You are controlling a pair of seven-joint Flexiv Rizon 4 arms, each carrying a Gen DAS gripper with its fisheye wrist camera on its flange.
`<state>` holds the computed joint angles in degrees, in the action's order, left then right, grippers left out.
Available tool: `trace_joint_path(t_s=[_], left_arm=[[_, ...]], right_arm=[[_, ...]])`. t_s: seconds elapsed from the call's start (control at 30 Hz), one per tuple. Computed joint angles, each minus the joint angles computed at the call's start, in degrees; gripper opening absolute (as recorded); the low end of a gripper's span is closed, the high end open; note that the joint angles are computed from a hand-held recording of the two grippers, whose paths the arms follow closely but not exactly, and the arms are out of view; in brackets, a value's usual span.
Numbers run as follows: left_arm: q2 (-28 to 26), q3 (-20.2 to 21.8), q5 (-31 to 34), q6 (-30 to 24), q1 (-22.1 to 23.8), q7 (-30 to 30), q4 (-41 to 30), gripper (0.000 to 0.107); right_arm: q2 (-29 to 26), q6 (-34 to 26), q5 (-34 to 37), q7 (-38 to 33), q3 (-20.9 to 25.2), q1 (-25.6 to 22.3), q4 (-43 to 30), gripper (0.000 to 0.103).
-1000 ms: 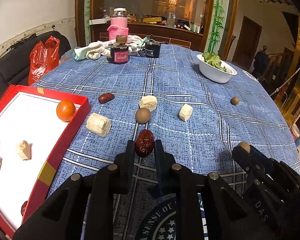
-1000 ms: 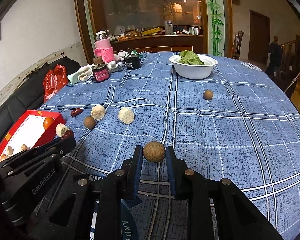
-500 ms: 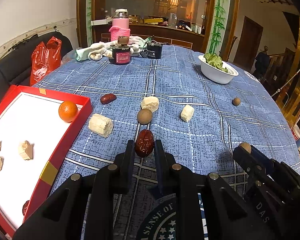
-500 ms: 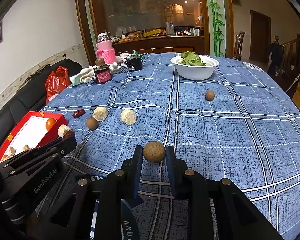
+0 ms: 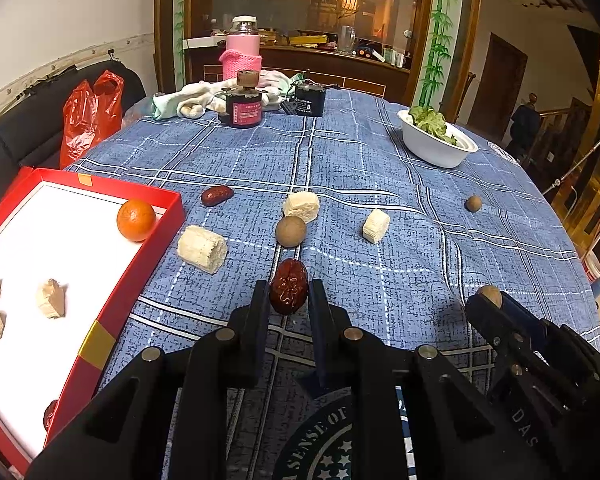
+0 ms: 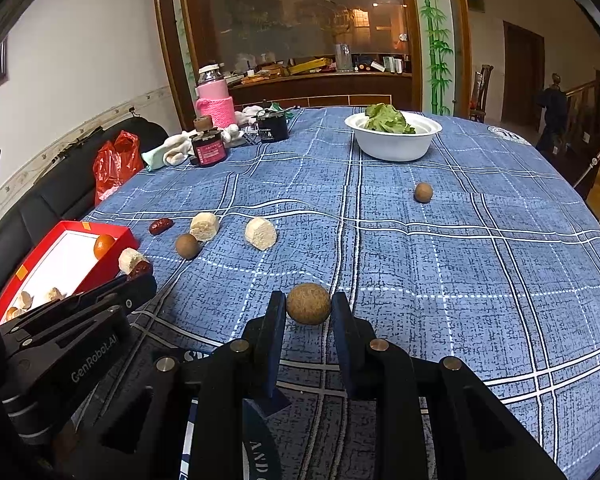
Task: Organize fruits
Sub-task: 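Carry the red date and brown nut over the red-rimmed tray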
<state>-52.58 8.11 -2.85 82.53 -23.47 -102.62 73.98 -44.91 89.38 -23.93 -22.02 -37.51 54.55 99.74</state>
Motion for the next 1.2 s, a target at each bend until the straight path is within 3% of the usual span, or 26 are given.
trace_joint_path(t_s=[0.5,0.63,0.8,0.93,1.0,1.2], left_arm=[[-0.01,0.31,-0.08,0.96,-0.08,-0.70,0.33,0.017],[1.02,4.41,0.68,4.91,-2.34,-2.87,2.72,0.017],[4.57,5.53,-0.55,7.28,-1.87,-3.78,8.03,0.017],[8.06,7.58,-1.95,8.60,-1.17,-4.76,13.19,0.017],[8.87,9.60,-2.54,7.96,-1.43,-5.48,14.54,0.017],[8.25,15.23,-2.38,4.05,-1.62,-9.52,14.12,0.017]], right_arm=[[-0.51,0.45,0.31,-0.20,-1.20,0.88,0.01,0.024],[-0.79,1.09,0.92,-0.51,-2.78,2.27,0.55,0.024],[-0.63,2.11,1.40,-2.95,-1.01,1.76,-0.66,0.024],[-0.25,4.45,2.19,-7.02,5.29,-2.00,-3.90,0.023],[-0.36,5.21,2.07,-10.04,10.94,-5.55,-6.87,0.023],[-2.79,3.85,1.65,-16.37,22.71,-11.94,-15.94,0.023]])
